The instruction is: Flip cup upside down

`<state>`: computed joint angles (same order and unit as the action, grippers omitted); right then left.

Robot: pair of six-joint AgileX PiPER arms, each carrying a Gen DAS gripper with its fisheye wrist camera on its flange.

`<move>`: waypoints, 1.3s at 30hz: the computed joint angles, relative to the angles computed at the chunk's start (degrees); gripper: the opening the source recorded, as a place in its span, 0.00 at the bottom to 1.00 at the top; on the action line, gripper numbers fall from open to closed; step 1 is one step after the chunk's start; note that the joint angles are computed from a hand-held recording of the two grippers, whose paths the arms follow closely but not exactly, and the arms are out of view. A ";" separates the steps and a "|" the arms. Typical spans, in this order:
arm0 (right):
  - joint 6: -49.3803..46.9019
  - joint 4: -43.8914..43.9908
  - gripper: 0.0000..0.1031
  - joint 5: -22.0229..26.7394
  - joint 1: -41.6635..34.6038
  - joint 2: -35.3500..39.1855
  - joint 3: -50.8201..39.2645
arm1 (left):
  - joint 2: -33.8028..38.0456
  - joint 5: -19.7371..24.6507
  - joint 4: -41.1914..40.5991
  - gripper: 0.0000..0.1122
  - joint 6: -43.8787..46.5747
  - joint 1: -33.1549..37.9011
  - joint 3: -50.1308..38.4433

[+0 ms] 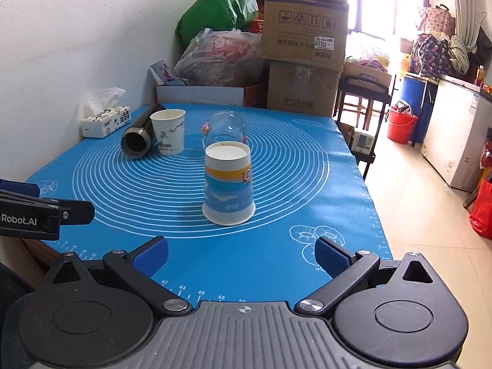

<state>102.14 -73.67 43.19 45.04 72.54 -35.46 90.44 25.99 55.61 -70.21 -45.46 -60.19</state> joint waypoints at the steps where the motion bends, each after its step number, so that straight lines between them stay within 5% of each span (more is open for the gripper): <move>1: 0.07 0.05 1.00 0.46 0.53 -0.12 0.05 | -0.27 -0.02 0.28 0.86 -0.35 -0.09 0.38; 39: 0.34 1.69 1.00 3.02 3.63 -2.44 0.64 | -3.60 0.85 7.79 0.86 -8.29 -1.81 5.31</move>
